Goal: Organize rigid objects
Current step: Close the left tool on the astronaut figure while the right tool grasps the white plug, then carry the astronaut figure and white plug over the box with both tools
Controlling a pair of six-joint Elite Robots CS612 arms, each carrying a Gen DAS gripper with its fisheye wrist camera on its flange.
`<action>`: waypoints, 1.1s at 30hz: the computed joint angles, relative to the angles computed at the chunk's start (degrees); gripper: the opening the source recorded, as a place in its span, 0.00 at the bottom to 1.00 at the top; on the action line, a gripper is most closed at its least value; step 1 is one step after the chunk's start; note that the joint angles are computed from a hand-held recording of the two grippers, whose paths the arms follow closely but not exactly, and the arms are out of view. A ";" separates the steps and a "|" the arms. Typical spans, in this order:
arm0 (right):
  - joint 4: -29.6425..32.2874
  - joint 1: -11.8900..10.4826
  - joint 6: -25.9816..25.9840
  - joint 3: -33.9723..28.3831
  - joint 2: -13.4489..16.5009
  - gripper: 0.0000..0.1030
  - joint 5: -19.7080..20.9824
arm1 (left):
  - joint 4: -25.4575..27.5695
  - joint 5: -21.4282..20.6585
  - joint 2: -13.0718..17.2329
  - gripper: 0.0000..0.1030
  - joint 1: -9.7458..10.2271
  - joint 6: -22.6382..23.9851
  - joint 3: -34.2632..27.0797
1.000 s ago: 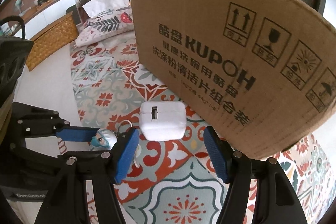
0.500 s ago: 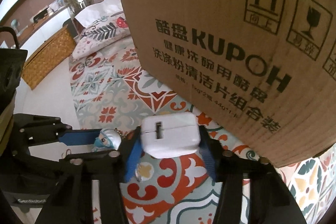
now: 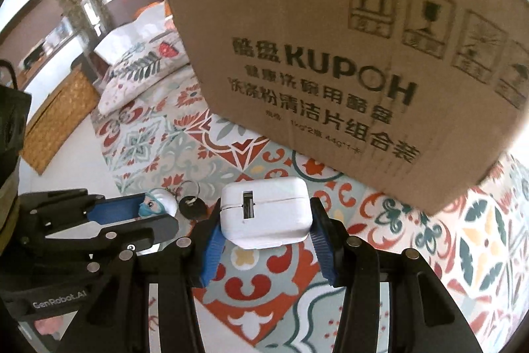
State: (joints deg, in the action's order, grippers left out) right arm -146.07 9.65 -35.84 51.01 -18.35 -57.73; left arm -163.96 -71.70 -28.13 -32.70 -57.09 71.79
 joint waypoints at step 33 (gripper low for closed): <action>-21.93 0.36 24.37 15.23 -10.95 0.47 -7.27 | -14.36 4.43 -7.11 0.30 -0.17 15.94 6.00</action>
State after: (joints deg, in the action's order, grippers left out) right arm -168.00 10.00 -11.47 66.24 -29.31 -65.00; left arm -178.33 -67.27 -35.23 -32.87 -41.15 77.79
